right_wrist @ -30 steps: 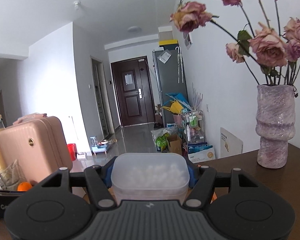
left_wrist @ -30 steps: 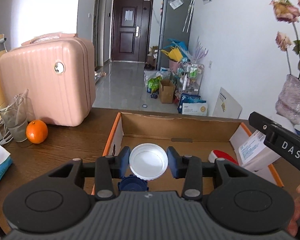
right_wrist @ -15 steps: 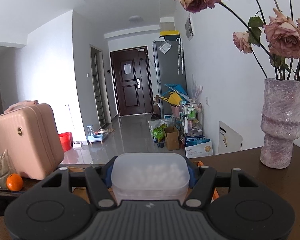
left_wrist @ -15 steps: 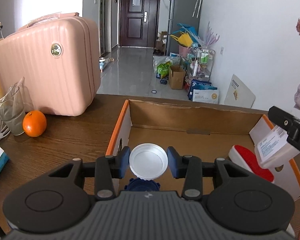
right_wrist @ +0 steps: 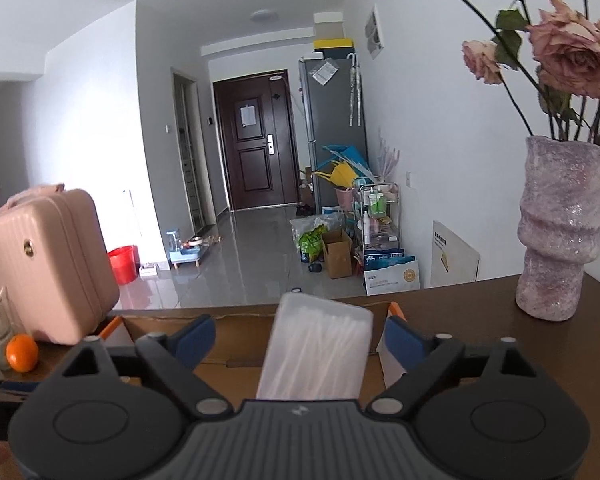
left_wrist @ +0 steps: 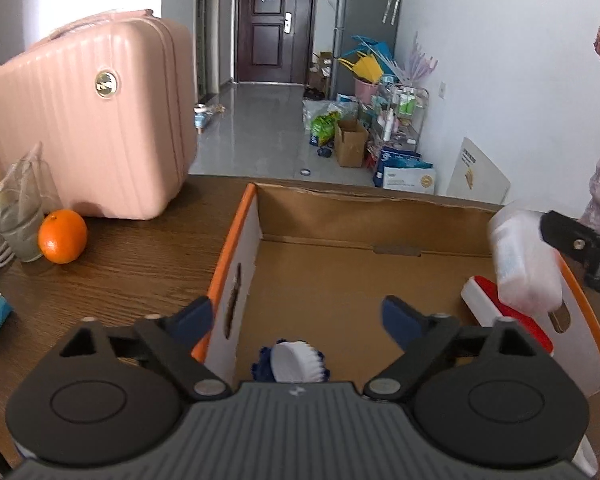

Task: Organize rigid objects
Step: 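Open the left gripper to drop the cap while the right gripper releases the wipes container into the box, then withdraw both open grippers from the cardboard box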

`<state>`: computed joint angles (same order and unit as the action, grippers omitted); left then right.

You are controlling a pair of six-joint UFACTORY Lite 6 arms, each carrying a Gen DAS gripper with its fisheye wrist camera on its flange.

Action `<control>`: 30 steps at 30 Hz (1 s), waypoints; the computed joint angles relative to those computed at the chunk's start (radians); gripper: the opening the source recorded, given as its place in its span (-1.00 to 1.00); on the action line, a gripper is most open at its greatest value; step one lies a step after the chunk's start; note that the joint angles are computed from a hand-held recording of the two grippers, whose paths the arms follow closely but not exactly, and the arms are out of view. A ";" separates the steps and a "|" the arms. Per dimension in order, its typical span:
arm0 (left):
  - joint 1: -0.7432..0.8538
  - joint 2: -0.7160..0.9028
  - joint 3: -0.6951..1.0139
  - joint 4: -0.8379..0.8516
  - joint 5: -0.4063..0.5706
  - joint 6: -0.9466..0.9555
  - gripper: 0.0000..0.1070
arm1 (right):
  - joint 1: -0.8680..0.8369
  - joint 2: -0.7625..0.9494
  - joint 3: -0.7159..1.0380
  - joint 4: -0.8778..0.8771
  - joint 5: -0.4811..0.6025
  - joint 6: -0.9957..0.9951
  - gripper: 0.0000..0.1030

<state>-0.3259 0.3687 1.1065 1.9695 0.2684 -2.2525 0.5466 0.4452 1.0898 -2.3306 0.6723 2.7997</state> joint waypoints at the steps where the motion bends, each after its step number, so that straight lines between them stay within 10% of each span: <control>1: -0.003 -0.001 -0.001 -0.007 0.008 0.006 0.84 | -0.002 -0.005 -0.006 -0.002 0.004 0.008 0.97; 30: -0.047 -0.310 -0.332 0.235 0.118 -0.245 0.93 | 0.108 -0.209 -0.210 0.096 0.031 -0.086 1.00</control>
